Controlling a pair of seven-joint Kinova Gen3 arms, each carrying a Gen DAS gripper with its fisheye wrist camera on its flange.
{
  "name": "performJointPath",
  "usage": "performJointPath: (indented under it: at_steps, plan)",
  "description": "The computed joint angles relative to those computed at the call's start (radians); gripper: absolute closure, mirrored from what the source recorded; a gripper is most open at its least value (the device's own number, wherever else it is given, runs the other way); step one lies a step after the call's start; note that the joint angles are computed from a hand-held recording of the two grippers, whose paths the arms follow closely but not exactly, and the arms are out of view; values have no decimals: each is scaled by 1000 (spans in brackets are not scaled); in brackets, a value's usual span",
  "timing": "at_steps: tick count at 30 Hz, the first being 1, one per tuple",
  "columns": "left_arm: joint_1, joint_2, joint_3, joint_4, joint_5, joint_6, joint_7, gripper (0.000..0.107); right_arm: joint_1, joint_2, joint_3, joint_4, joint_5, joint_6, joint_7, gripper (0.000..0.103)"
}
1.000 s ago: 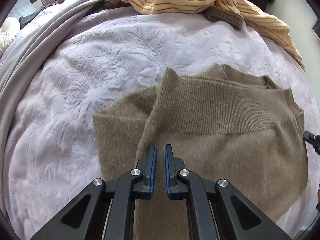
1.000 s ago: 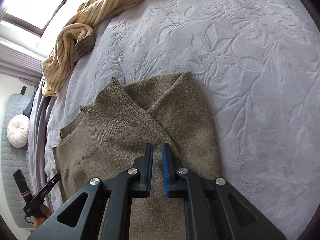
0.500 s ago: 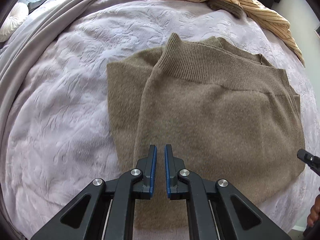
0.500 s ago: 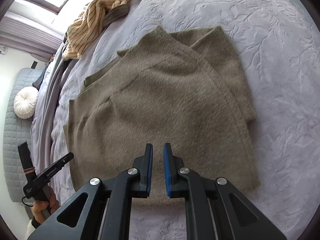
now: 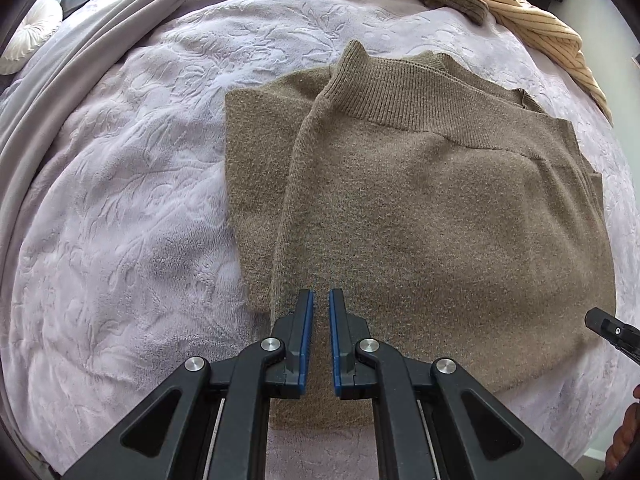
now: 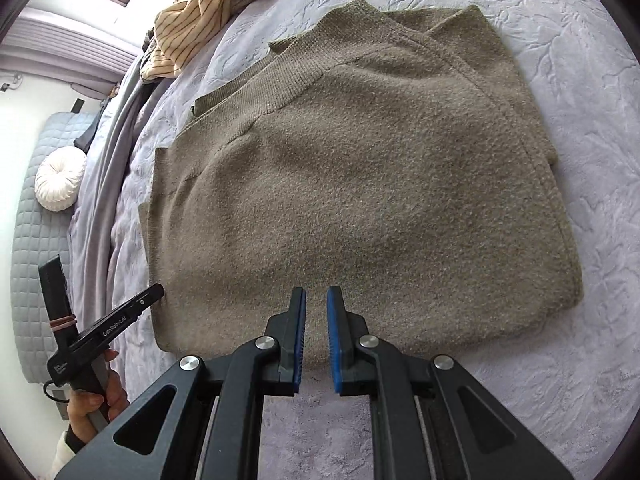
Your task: Fold small clothes
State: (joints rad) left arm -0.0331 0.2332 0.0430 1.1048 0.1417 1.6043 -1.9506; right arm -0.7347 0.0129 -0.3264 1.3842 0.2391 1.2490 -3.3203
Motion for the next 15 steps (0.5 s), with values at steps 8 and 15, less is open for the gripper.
performJointPath:
  at_steps: [8, 15]
  plan:
    - [-31, -6, -2, 11, 27, 12, 28, 4, -23, 16, -6, -19, 13, 12, -16, 75]
    - [-1, -38, -11, 45, -39, -39, 31, 5, -47, 30, -2, -34, 25, 12, -26, 56]
